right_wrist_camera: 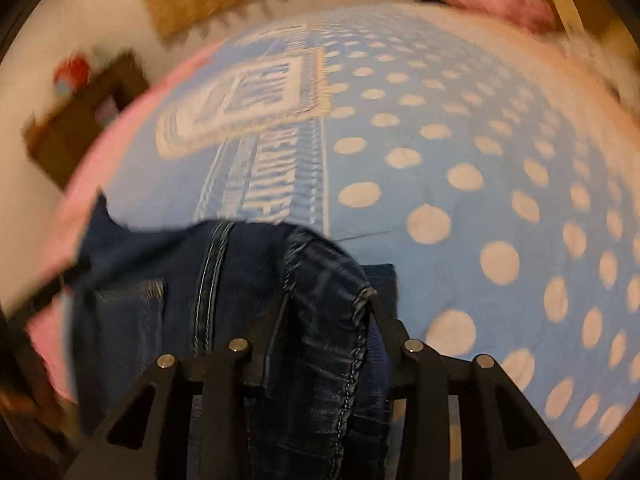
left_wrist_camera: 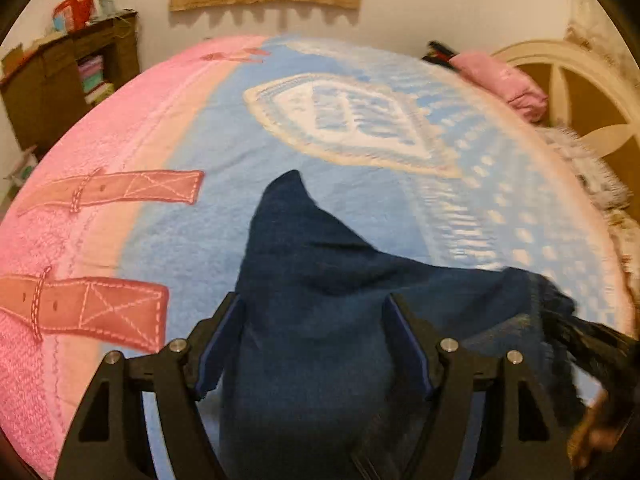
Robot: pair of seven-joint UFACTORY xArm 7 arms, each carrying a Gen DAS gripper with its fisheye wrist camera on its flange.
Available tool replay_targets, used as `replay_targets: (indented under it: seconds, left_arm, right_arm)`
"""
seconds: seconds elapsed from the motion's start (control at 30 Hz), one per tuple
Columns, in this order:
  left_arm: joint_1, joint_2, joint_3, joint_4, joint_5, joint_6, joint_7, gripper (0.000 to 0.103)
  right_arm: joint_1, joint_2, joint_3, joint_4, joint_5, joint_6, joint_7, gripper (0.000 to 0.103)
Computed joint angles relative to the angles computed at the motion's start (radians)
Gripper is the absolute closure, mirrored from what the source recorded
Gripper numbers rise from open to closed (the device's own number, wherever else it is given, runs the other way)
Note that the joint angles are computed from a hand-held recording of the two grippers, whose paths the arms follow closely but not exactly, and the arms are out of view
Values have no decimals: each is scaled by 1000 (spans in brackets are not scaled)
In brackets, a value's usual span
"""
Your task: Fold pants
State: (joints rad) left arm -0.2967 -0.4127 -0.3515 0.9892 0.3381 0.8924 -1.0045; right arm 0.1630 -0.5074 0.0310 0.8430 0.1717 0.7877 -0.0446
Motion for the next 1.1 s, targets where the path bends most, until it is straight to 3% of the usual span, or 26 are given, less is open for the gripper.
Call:
replay_targets:
  seconds: [0.07,0.1,0.17,0.23,0.3,0.37,0.4,0.47,0.53,0.6,0.73,0.83,0.9,1.0,1.1]
  left_arm:
    - [36,28,-15,2,8,26,-45,12]
    - [15,-3,20,-47,-11,-12,-61,13]
    - [22,-25,13,-88,8,-59,-79,13]
    - [23,-39,0,-79,22,-32,-76,13]
    - [39,-91,-11,-88,38,-8,-110,14]
    - [70,-195,-39,-133,81,12,-169,14]
    - [82,-222,-47,-146,83,16,-188,14]
    - [95,-263,-59,-180,63,10,-234,13]
    - [98,-259,-70,-201,41,0,-252,13]
    - [87,-227,-80,-202,17,33,-240,12]
    - [114,-182,-140,-171,101,97,-273,2]
    - [109,-180,-143,-184,129,100,-330,0]
    - [108,-160,-153,-169,153,129,-348,0]
    - [95,-143,-147,-159,174,155,-375,0]
    - [84,-130,-153,-147,206,192,-396,0]
  right_arm:
    - [12,-9,-18,-25,-6,-19,-62,64]
    - [28,-15,-58,-35,40,-18,-101,64]
    - [50,-21,-130,-35,155,6,-156,64]
    - [51,-26,-139,-33,214,17,-176,62]
    - [24,-51,-125,-11,205,55,-170,62]
    - [1,-97,-102,-14,221,-20,-128,61]
    - [20,-105,-113,-9,274,-67,-136,57]
    - [142,-74,-185,45,429,-85,-193,48]
    - [276,55,-261,161,614,28,-291,48]
    - [335,199,-270,269,722,127,-338,48]
    - [355,462,-182,472,741,210,-345,48]
    - [356,575,-109,582,631,226,-315,50]
    - [355,654,-71,668,539,252,-289,73]
    - [342,711,-31,746,453,277,-262,80]
    - [309,777,3,827,460,287,-205,92]
